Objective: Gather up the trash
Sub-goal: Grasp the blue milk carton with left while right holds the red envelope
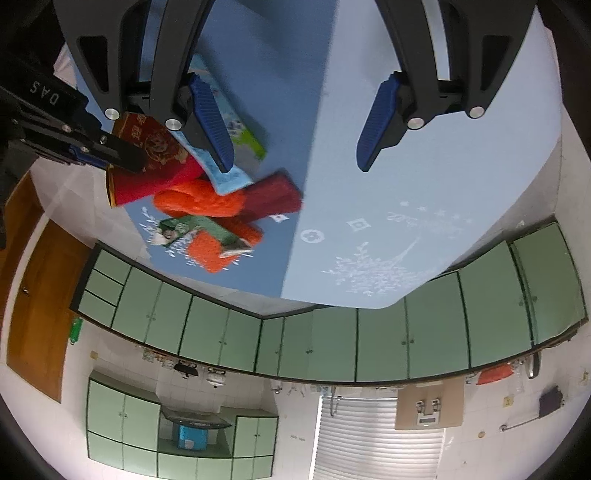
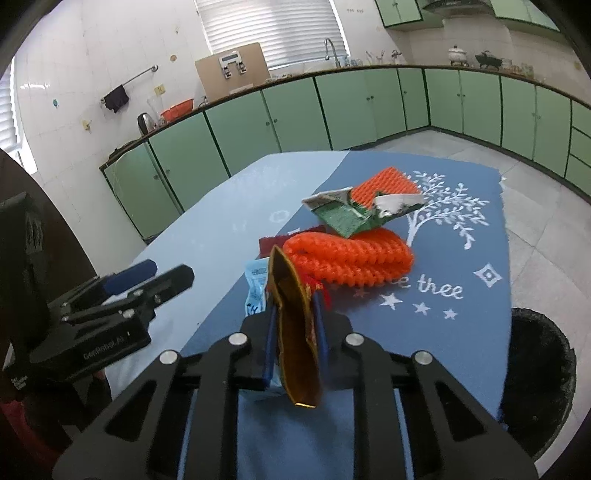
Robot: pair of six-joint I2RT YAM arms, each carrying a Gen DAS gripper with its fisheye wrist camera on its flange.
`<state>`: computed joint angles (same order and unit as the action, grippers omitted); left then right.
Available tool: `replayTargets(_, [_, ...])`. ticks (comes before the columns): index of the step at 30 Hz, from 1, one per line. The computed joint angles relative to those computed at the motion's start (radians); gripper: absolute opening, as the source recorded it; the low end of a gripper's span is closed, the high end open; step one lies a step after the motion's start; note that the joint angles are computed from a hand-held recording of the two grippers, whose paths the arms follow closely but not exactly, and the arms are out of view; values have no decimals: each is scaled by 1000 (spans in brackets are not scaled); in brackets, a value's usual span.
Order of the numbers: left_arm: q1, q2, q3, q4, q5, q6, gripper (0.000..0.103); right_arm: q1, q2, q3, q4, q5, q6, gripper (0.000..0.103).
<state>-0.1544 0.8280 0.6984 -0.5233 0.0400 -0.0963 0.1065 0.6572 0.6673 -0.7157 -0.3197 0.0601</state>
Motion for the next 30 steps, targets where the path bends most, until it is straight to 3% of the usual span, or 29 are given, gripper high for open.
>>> replayTargets(8, [-248,-23,-11,-15,-120,-131,70,-297,-93,2,-159,-166,-168,14])
replayTargets(16, [-473,42,-12,13,-297,-234,71,-673,-67,17,-310,-388,-440,14])
replayTargets(21, [-520,98,-25,50,-375,-279,71,-766,-37,15,-341,-440,-521,14])
replayTargets(30, [-506,204,-28,113,-391,-293,71,-803,0,9,-328,-451,-547,14])
